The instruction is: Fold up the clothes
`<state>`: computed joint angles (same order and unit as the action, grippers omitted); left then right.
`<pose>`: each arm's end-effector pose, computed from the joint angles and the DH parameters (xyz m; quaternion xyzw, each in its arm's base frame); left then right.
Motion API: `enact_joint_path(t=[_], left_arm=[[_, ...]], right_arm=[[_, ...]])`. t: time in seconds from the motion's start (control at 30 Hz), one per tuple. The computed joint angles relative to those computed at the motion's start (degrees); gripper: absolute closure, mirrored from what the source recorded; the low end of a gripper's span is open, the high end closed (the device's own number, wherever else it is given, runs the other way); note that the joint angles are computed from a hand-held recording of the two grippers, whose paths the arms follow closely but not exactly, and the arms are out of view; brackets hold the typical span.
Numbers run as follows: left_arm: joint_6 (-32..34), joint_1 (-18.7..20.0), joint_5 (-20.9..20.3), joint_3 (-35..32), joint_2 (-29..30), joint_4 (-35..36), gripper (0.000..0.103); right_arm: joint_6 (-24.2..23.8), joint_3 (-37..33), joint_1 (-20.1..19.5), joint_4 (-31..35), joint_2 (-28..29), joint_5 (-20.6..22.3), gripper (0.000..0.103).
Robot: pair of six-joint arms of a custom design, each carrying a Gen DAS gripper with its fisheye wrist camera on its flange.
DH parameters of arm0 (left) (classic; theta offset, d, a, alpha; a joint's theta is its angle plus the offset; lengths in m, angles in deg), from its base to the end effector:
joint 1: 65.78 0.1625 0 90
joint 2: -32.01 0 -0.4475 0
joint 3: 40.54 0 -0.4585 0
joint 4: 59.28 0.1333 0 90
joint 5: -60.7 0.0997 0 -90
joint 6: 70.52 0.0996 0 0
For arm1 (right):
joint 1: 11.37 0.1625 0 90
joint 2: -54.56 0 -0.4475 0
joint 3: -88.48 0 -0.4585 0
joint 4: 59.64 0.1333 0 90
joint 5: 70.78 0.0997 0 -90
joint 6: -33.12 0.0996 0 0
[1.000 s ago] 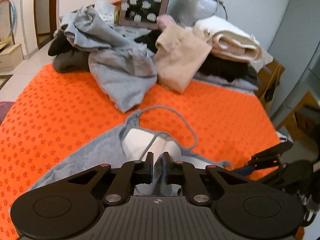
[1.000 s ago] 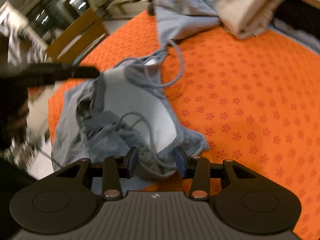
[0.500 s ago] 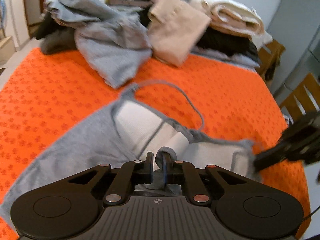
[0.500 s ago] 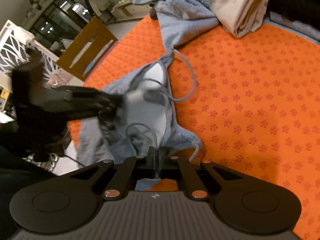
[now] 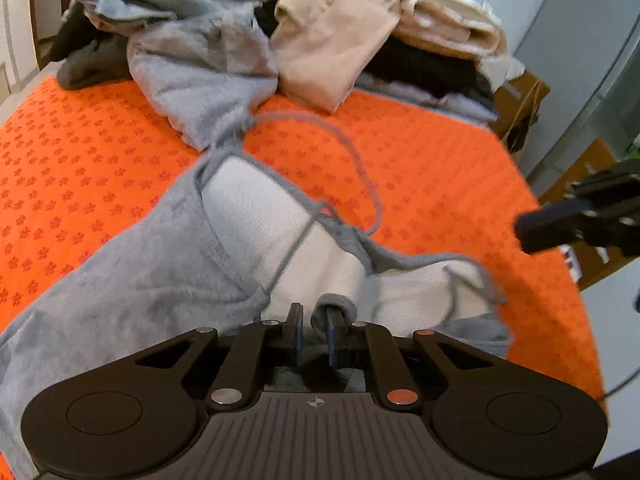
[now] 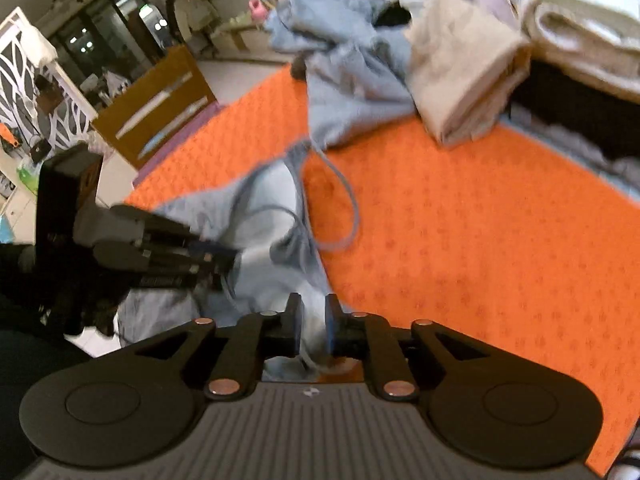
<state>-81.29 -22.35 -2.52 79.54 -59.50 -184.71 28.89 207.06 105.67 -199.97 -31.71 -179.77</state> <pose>-0.2410 -0.4735 0.3142 0.2853 0.9283 -0.1620 0.1749 0.3356 -0.4356 0.3053 0.2377 -0.9450 0.1836 0.1292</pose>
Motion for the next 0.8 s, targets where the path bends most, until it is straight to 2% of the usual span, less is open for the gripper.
enact_joint_path(t=[0.07,0.13,0.17,0.3,0.37,0.43,0.63,0.7,0.8], left_arm=[[0.6,-0.55,-0.48,0.01,-1.77,0.33,0.084],[1.54,-0.71,-1.08,-0.26,-3.54,-0.02,0.074],[2.0,-0.81,-0.84,-0.45,-4.25,-0.55,0.073],[3.58,-0.27,2.59,-1.92,-4.5,-2.15,0.065],[4.72,0.84,4.73,-2.89,-3.26,-2.91,0.058],[5.55,2.37,5.65,-4.19,-1.4,-3.15,0.057],[9.68,6.36,4.27,-7.45,4.54,-2.92,0.051],[11.13,7.22,3.07,-8.2,5.85,-2.24,0.045],[12.83,7.76,3.76,-8.75,7.34,-1.48,0.045]], right_arm=[[-1.09,-0.47,0.69,-1.56,1.13,0.02,0.088],[-2.31,-0.77,1.05,-3.24,2.85,0.15,0.088],[-2.47,-0.92,1.04,-4.13,3.81,0.51,0.088],[-3.0,-1.65,1.11,-7.42,7.58,1.95,0.087],[-2.96,-1.97,1.21,-8.38,8.98,2.62,0.087],[-3.08,-2.34,1.3,-9.19,10.41,2.89,0.088],[-3.41,-3.49,1.78,-10.54,13.05,2.07,0.087],[-3.19,-3.65,1.75,-10.73,13.29,2.11,0.087],[-2.62,-3.55,1.57,-10.45,13.24,2.19,0.087]])
